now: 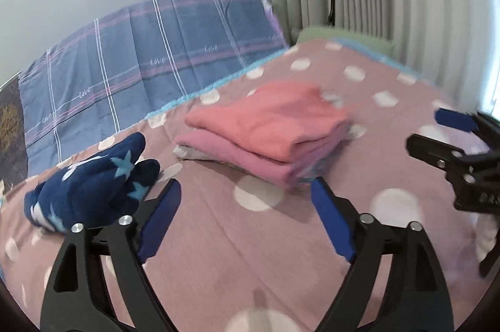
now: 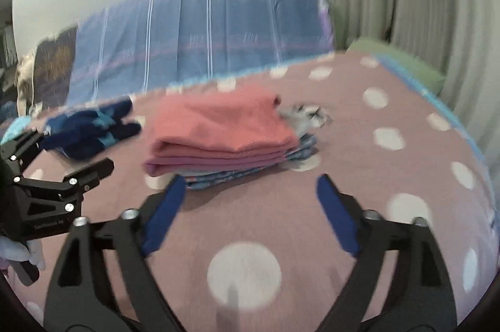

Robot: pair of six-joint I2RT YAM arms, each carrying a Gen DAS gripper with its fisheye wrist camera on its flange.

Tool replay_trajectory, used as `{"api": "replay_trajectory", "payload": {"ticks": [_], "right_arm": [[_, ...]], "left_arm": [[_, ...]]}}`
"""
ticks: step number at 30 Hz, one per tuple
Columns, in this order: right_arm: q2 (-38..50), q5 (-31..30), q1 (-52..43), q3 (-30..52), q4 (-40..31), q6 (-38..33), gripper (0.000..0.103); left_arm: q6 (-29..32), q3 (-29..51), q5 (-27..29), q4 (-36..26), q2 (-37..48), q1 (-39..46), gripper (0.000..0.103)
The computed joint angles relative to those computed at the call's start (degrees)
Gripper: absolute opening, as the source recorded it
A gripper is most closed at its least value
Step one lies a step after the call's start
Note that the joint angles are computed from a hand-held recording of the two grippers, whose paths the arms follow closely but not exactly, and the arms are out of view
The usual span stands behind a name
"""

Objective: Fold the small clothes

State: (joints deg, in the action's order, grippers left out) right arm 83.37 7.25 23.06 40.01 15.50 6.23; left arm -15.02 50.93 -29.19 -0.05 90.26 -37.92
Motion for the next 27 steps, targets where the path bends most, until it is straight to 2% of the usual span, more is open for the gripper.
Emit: {"api": "replay_trajectory", "payload": {"ticks": [2, 4, 6, 9, 11, 14, 16, 19, 21, 23, 27], "right_arm": [[-11.2, 6.9, 2.1, -10.2, 6.1, 4.0, 0.098], [-19.2, 8.1, 2.1, -14.1, 4.6, 6.1, 0.098], [-27.0, 3.3, 0.2, -14.6, -4.0, 8.2, 0.100], [-34.4, -5.3, -3.0, -13.5, -16.4, 9.4, 0.101], [-37.1, -6.1, -2.7, -12.8, -21.9, 10.0, 0.101], [-41.9, -3.6, 0.5, -13.6, -26.3, 11.3, 0.101], [-44.7, -1.6, 3.1, -14.1, -28.3, 12.0, 0.101], [-47.4, 1.9, 6.8, -14.0, -31.7, 13.2, 0.101], [-49.0, 4.1, 9.1, -14.0, -33.7, 14.0, 0.101], [-49.5, 5.1, 10.2, -13.7, -34.8, 14.4, 0.101], [-50.4, 9.6, 13.6, -13.5, -37.4, 15.4, 0.101]], "left_arm": [[-4.1, -2.9, -4.7, -1.0, -4.9, -4.3, 0.099], [-8.2, -4.9, -9.3, -2.9, -9.2, -8.9, 0.102], [-10.4, -5.9, -11.8, -4.2, -11.9, -12.1, 0.102], [-16.5, -5.2, -16.7, -10.8, -14.7, -17.9, 0.102], [-21.4, -3.7, -20.7, -16.7, -15.3, -21.6, 0.102], [-30.0, 0.6, -27.0, -28.6, -13.5, -27.3, 0.102], [-33.5, 2.0, -29.2, -32.9, -12.9, -30.2, 0.102], [-42.3, 5.4, -32.3, -42.6, -10.9, -34.0, 0.102], [-49.8, 8.6, -33.9, -51.7, -8.3, -36.1, 0.102], [-53.1, 9.2, -34.7, -54.9, -8.0, -38.1, 0.102], [-56.4, 8.8, -34.1, -56.5, -8.8, -40.7, 0.102]]}}
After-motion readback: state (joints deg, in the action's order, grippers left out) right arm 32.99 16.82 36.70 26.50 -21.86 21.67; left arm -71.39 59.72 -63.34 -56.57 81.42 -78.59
